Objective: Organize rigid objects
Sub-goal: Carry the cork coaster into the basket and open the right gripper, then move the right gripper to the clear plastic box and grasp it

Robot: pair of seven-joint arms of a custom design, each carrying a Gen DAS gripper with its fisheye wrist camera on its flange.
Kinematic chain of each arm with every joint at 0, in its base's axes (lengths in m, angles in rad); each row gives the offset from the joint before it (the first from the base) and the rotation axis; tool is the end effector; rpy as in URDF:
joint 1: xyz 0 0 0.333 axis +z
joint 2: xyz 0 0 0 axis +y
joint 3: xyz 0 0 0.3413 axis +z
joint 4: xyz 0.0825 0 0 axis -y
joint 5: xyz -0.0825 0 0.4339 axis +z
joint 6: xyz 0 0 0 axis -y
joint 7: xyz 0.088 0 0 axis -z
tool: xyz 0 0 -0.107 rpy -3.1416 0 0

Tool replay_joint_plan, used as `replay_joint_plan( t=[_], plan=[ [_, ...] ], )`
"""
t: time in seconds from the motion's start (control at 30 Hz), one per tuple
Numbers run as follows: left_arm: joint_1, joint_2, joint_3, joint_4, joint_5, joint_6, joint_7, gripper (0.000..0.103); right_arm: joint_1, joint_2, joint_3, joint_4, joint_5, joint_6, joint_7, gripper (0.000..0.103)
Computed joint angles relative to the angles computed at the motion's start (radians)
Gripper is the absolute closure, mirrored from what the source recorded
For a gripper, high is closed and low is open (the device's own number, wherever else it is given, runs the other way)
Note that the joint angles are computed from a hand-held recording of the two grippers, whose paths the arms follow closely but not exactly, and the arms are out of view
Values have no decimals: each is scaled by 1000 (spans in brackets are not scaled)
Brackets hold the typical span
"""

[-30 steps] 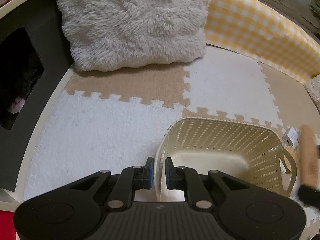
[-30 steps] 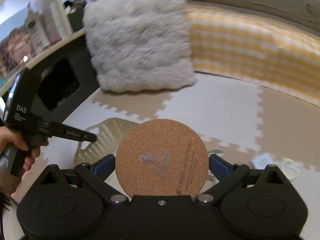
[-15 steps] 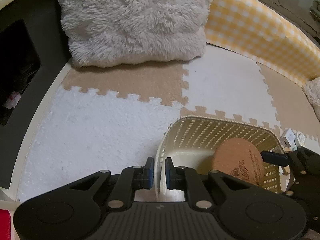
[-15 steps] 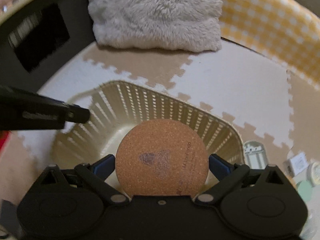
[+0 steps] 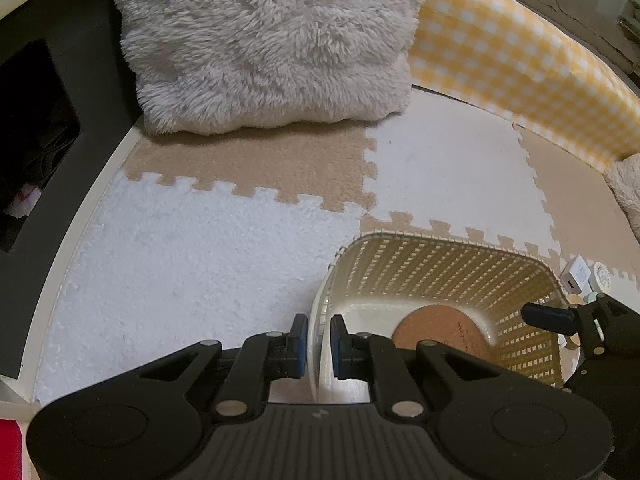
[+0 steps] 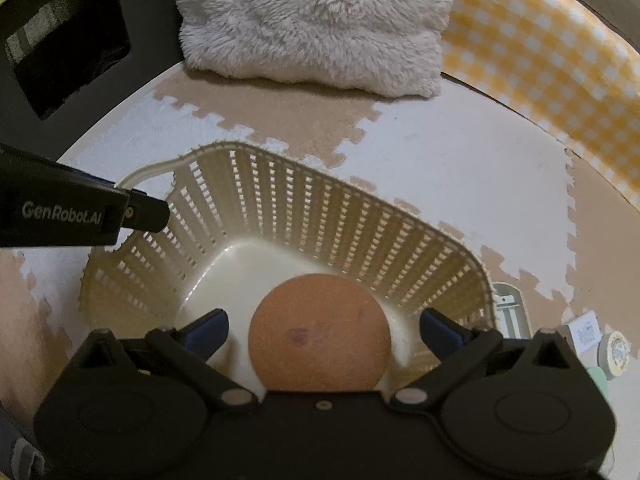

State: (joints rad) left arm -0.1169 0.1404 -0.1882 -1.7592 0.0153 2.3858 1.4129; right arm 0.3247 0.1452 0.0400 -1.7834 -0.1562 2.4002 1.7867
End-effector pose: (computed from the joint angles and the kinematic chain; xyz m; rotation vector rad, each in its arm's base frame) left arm 0.6641 -0.2018 0.5455 -1.8496 2.1444 -0.6098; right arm 0.6487 0.2449 0.5289 -2.1599 1.7004 -0.4680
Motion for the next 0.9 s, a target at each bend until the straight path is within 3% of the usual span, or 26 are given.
replay_joint_plan(
  t=[0.3,0.9],
  plan=[
    [-1,1,0,1,6,-4,-1,90,-22,-51,6,-40,114,23,17,0],
    [-4,6,0,8,27,-15,-4,90,-102,-308,36,-248,83,184,35,0]
  ],
)
